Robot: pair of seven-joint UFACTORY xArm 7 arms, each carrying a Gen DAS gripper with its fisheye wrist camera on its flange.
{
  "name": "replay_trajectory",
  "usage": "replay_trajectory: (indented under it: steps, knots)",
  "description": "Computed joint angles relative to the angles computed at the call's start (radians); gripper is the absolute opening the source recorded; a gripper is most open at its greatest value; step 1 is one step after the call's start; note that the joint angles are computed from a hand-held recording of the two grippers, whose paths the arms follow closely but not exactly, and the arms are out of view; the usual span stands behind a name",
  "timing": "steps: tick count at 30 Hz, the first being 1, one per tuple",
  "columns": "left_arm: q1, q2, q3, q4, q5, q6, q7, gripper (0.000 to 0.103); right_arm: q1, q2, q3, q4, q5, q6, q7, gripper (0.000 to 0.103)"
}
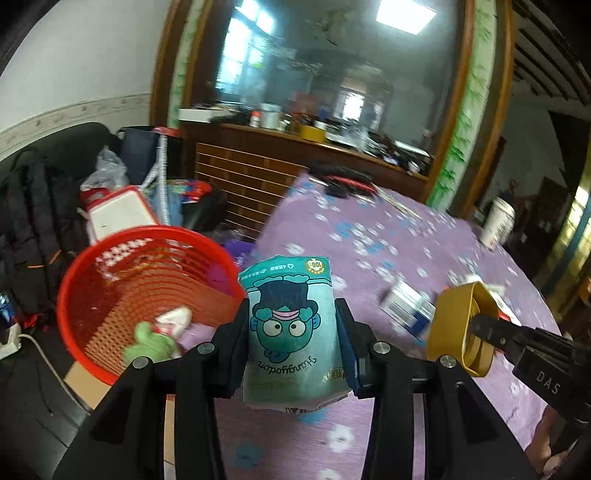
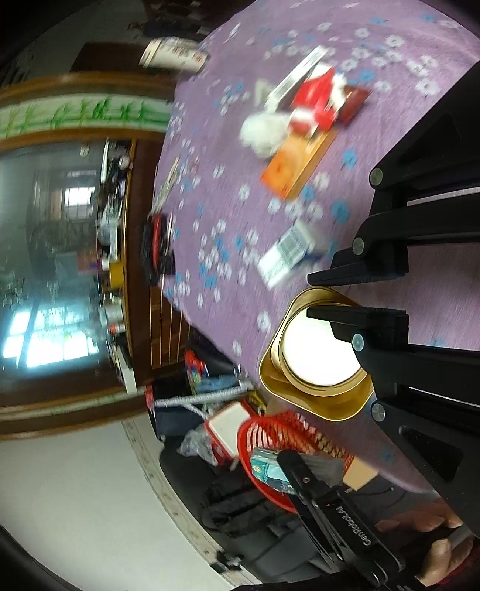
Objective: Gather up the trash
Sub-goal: 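Carry the teal bag and yellow container over the red wastebasket with both tools, then open both tools to drop the bag and container into the wastebasket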
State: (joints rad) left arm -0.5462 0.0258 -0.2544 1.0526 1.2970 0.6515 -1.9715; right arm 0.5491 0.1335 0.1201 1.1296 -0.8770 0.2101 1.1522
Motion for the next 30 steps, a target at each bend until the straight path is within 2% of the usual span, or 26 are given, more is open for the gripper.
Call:
replay_trajectory:
  steps: [5, 9, 13, 19, 21, 23, 24, 25, 28, 30]
  knots:
    - [0.056, -0.108, 0.009, -0.104, -0.010, -0.001, -0.027, 0.041, 0.043, 0.121, 0.025, 0.167, 0.102, 0.040, -0.150, 0.011]
    - [0.124, -0.185, 0.005, -0.191, -0.026, -0.039, -0.033, 0.041, 0.079, 0.223, 0.039, 0.298, 0.211, 0.070, -0.279, 0.011]
    - [0.183, -0.218, -0.005, -0.241, -0.042, -0.069, -0.035, 0.041, 0.107, 0.343, 0.060, 0.458, 0.323, 0.128, -0.408, 0.011]
    - [0.247, -0.232, -0.012, -0.278, -0.046, -0.101, -0.044, 0.041, 0.171, 0.509, 0.044, 0.703, 0.442, 0.215, -0.542, 0.011]
    - [0.258, -0.228, -0.017, -0.276, -0.054, -0.084, -0.034, 0.045, 0.186, 0.576, 0.046, 0.806, 0.487, 0.252, -0.592, 0.013]
    - [0.265, -0.228, -0.018, -0.277, -0.060, -0.075, -0.042, 0.061, 0.192, 0.616, 0.047, 0.867, 0.529, 0.265, -0.635, 0.018]
    - [0.269, -0.233, -0.017, -0.282, -0.057, -0.078, -0.060, 0.063, 0.198, 0.615, 0.033, 0.866, 0.540, 0.261, -0.636, 0.032]
    - [0.273, -0.239, -0.016, -0.289, -0.053, -0.086, -0.071, 0.064, 0.208, 0.599, 0.007, 0.838, 0.542, 0.232, -0.621, 0.039]
    - [0.279, -0.241, -0.021, -0.290, -0.049, -0.088, -0.072, 0.064, 0.232, 0.534, -0.058, 0.735, 0.547, 0.173, -0.594, 0.040]
    - [0.277, -0.230, -0.027, -0.279, -0.051, -0.086, -0.065, 0.065, 0.227, 0.486, -0.076, 0.657, 0.550, 0.137, -0.576, 0.040]
